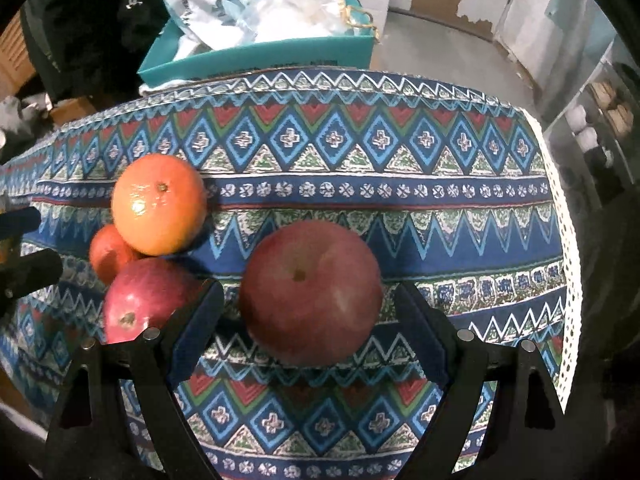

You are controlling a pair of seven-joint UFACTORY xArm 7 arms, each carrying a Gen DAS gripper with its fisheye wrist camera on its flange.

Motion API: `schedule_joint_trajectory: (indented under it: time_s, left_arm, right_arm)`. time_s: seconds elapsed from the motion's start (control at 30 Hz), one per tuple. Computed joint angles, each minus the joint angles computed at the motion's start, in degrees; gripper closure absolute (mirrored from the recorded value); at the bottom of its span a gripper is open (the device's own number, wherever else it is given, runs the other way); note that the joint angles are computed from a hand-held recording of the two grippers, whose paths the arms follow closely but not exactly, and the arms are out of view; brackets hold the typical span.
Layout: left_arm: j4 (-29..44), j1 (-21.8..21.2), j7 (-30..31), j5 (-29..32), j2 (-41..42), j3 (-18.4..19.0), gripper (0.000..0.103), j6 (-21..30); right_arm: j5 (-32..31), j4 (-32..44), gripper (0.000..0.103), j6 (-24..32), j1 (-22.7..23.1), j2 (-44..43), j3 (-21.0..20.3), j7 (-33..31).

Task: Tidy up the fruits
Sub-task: 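Grasp the large orange with the left tool while the right tool grasps a red apple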

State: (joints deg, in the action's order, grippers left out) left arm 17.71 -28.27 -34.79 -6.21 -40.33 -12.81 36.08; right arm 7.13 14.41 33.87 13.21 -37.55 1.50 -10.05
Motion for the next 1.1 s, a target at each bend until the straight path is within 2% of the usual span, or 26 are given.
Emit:
schedule_joint_trajectory:
  time_s: [0.23,0.4,0.67,0.83,1.1]
  left_arm:
    - [2.0,-0.6,1.0,-0.4,5.2,-0.1,0.023,-2.2]
    - [3.1,-0.8,1.7,-0.6,8.1,-0.1,0.023,-3.7]
    - [5.2,-0.4,2.4,-0.7,12.8,-0.1,0.021,-5.9]
    - [7.1,0.5,2.0,1.1,16.4,-1.0,0.021,-7.1]
    - [10.4,1.5,2.2,3.6,22.5,-1.3,0.021,-7.9]
  right_arm:
    - [3.1,0.9,0.017,-2.7,1.1,4.4,-1.8,-1.3]
    - [5.5,0.3,0.028,-3.2,1.6,4.6,-3.2,-2.7]
    - [5.7,-1.3,0.029,-4.7,0.0,2.3,-2.0,-1.3]
    - [5.7,-2.1,0.029,-5.6,-0.3,-0.1,-3.2,-0.5]
    - [4.7,-1.6,0.029,-6.8,-2.2,0.8,-3.5,0.3]
